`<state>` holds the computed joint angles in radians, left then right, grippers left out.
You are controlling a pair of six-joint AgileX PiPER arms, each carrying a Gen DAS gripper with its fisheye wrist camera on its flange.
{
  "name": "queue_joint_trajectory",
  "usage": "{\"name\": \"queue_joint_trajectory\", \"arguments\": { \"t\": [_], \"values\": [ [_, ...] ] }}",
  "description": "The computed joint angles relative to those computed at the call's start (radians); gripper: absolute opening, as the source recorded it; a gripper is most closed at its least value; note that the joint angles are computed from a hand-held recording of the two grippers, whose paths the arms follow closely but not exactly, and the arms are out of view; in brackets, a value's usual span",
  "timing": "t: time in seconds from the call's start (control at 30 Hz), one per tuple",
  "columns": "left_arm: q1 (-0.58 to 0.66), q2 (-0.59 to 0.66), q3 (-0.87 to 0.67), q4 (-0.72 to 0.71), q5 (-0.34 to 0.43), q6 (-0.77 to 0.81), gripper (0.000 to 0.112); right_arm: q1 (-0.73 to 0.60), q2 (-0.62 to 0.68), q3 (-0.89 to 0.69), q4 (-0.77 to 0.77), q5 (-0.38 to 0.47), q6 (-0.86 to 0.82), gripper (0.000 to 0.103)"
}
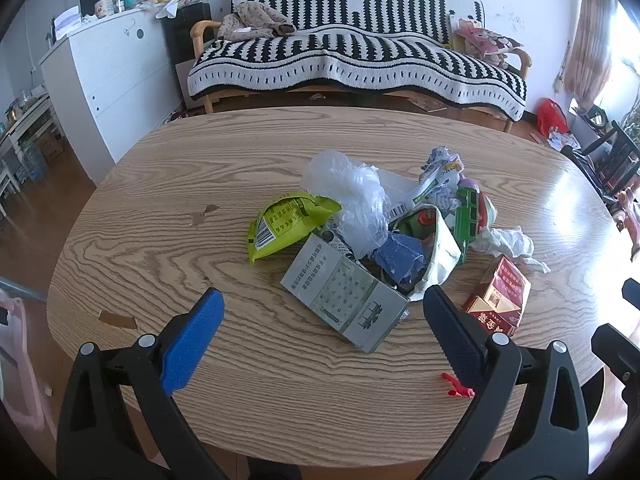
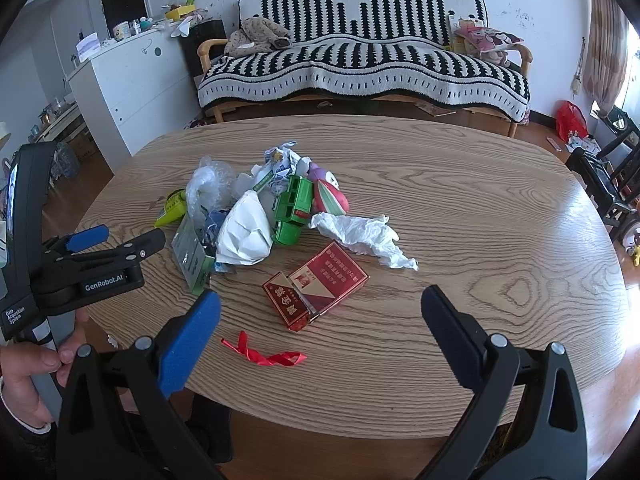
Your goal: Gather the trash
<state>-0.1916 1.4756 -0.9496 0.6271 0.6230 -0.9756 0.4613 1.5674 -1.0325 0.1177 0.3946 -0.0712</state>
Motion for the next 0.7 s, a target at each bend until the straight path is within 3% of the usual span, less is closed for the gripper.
{"name": "queue_joint_trajectory", "arguments": {
  "t": [0.5,0.7],
  "values": [
    [0.012,-0.001,-0.002,-0.004,-0.003,0.011,0.097,0.001,-0.005,-0.003,-0.004,0.004,0.007,0.097],
    [0.192,-0.021,0.030,-0.228,-0.100,0.264,0.097,-0.055,0.034,-0.039,0.132,0.019,-0.088,0.097]
  ]
}}
